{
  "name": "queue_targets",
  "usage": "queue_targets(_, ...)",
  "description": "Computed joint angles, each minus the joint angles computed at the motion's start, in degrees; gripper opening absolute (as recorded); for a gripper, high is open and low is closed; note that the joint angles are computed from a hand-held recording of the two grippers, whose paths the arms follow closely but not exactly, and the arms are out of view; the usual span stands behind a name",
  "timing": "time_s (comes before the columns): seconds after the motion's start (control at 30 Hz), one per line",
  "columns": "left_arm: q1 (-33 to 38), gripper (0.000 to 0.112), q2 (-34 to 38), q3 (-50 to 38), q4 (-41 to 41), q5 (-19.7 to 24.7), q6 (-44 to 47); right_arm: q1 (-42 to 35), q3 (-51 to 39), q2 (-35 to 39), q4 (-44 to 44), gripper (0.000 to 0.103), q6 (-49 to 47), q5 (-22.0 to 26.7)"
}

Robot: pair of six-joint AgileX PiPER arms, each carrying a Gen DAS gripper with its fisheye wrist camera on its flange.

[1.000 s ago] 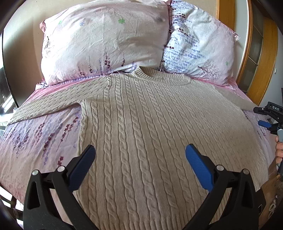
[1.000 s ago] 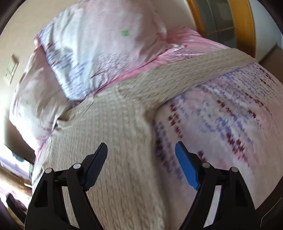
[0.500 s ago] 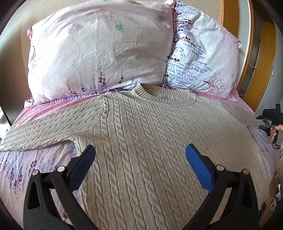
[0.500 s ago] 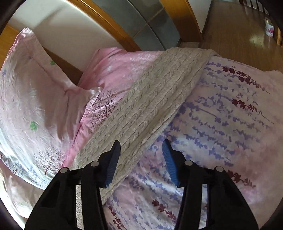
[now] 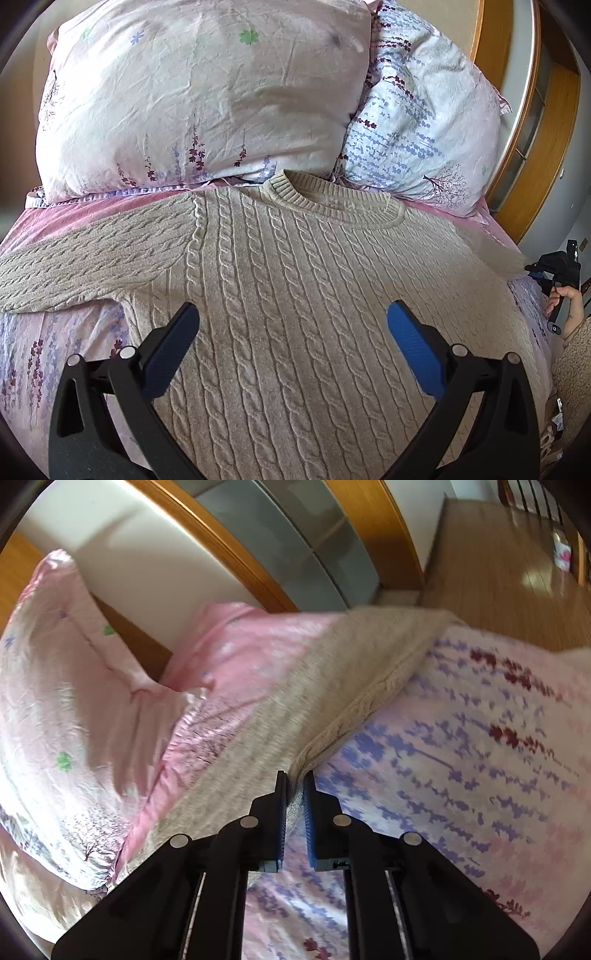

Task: Fold small clothes
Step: 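Grasp the sweater sleeve with the right gripper and fold it across the body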

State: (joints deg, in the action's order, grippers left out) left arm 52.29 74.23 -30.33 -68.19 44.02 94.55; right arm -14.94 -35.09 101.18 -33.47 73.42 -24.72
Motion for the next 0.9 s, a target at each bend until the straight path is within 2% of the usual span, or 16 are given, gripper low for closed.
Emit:
queue_targets(0.13,1.0,0.101,-0.8,0.3,-1.5,0.1,1.2,5.0,2.9,-7.9,11.5,0.009,-14.0,-1.2)
queue_targets(0.33,0.8,0.101,-2.0,0.8,-2.8,-0.5,2.1,19.4,4.0,-17.6,12.3,0.009,-20.3,-3.9)
queue_targets(0.43,0.1,0.101,-2.4,0.8,-2.9,-1.1,1.2,28.4,1.1,-15.2,9.1,0.009,-18.6,-2.9)
queue_targets(0.57,-1.2,0.101,-2.7,0.6,-2.2,-1.5,0.0,38.4,-6.9,-4.6,1.2,0.009,-12.6,4.1)
queue_targets(0.63,-1.3,0.101,-2.8,0.5,-2.2,-0.9,0.6,39.9,-10.0,-0.3,-4.6,0.009,-6.6,6.6)
queue_targets(0.7,-0.7,0.101,-2.5,0.4,-2.1,0.1,1.9,37.6,-10.0,0.9,-12.6,0.011,2.6,3.8)
queue_targets(0.77,-0.3,0.101,-2.1,0.1,-2.0,0.8,2.9,33.7,-9.1,0.4,-18.1,0.027,10.5,-0.9)
queue_targets(0.8,0.0,0.101,-1.5,-0.3,-1.8,1.6,3.0,31.9,-8.5,-0.2,-19.0,0.046,13.0,-2.4)
queue_targets(0.83,0.4,0.101,-0.7,-0.9,-1.4,2.6,2.7,30.3,-8.4,-0.7,-19.5,0.053,15.4,-3.2)
queue_targets(0.9,1.3,0.101,1.4,-2.7,-0.2,5.2,0.6,26.2,-7.5,-0.5,-19.7,0.053,18.9,-6.5)
